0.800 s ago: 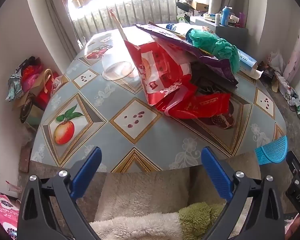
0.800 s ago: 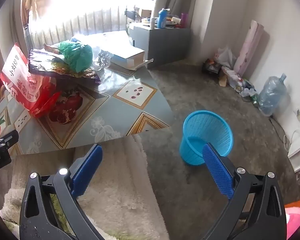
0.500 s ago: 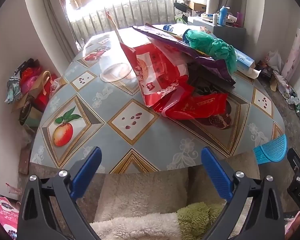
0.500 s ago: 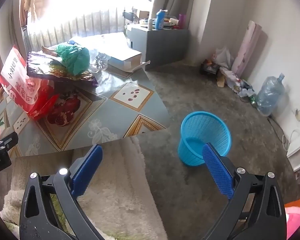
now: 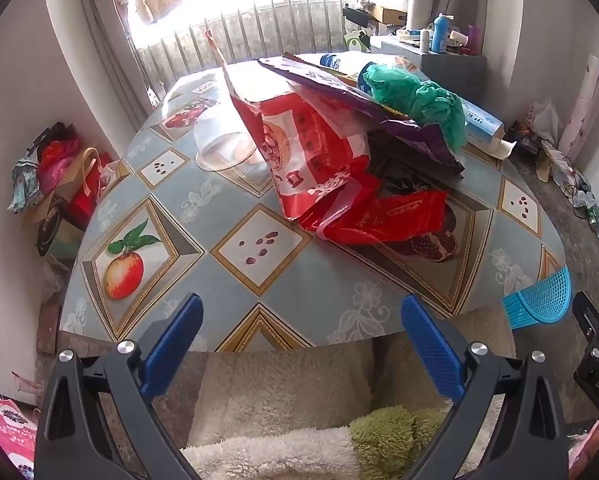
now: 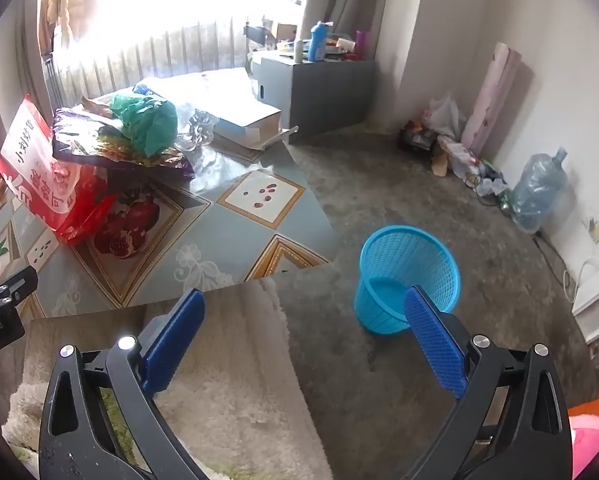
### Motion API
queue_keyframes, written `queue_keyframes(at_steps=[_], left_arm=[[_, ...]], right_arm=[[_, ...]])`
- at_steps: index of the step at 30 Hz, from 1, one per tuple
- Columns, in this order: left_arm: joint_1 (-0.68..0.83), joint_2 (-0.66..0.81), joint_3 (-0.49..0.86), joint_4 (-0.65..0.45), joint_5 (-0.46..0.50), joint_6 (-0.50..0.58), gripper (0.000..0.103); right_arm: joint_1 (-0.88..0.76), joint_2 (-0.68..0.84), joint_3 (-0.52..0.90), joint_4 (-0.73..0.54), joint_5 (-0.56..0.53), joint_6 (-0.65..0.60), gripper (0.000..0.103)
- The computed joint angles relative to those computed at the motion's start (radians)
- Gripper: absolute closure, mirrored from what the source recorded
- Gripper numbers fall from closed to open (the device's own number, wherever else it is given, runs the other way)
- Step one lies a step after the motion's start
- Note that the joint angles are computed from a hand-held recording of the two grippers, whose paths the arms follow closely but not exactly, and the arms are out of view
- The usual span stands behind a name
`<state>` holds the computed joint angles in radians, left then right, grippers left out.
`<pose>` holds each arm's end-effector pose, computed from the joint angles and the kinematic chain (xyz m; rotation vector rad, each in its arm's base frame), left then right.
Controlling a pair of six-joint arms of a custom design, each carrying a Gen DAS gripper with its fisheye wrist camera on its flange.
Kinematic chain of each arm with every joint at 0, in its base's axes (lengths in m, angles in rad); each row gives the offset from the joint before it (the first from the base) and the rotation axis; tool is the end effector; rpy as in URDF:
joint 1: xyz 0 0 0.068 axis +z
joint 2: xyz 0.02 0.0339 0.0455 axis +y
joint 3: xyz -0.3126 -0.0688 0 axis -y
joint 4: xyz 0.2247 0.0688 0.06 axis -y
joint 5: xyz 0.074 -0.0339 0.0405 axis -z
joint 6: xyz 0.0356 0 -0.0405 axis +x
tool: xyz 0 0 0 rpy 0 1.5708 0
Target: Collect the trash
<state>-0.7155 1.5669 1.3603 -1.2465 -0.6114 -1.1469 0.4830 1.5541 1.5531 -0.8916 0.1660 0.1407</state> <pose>0.2120 -0.1572 0.3363 -0.5943 2.4901 0.3612 0.2755 0.1378 0.4009 -0.3460 2.4232 0.0711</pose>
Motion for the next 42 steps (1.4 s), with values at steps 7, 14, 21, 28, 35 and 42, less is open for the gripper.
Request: queue_keyframes(at_steps=[7, 14, 21, 28, 35, 42], left_arm=[[0.003, -0.002, 0.0, -0.001, -0.001, -0.002, 0.006], [0.004, -0.006, -0.005, -0.001, -0.004, -0.005, 0.006], [0.003, -0.01, -0.01, -0.001, -0.008, -0.01, 0.006], [0.006, -0.012, -0.014, -0.001, -0.006, -0.009, 0.006], [0.008, -0.014, -0.018, -0.002, -0.005, -0.011, 0.006], [0.006, -0.011, -0.019, -0.008, -0.003, -0.017, 0.006]], right_arm=[[0.008, 0.001, -0.004, 0.006, 0.007, 0.004, 0.008], [0.025, 0.005, 0.003, 0.004, 0.022, 0.005, 0.008], [0.034, 0.007, 0.006, 0.005, 0.028, 0.007, 0.008], [0.037, 0.007, 0.007, 0.009, 0.029, 0.007, 0.008], [0.038, 0.006, 0.007, 0.01, 0.028, 0.008, 0.008], [0.041, 0.012, 0.013, 0.01, 0.029, 0.011, 0.008]])
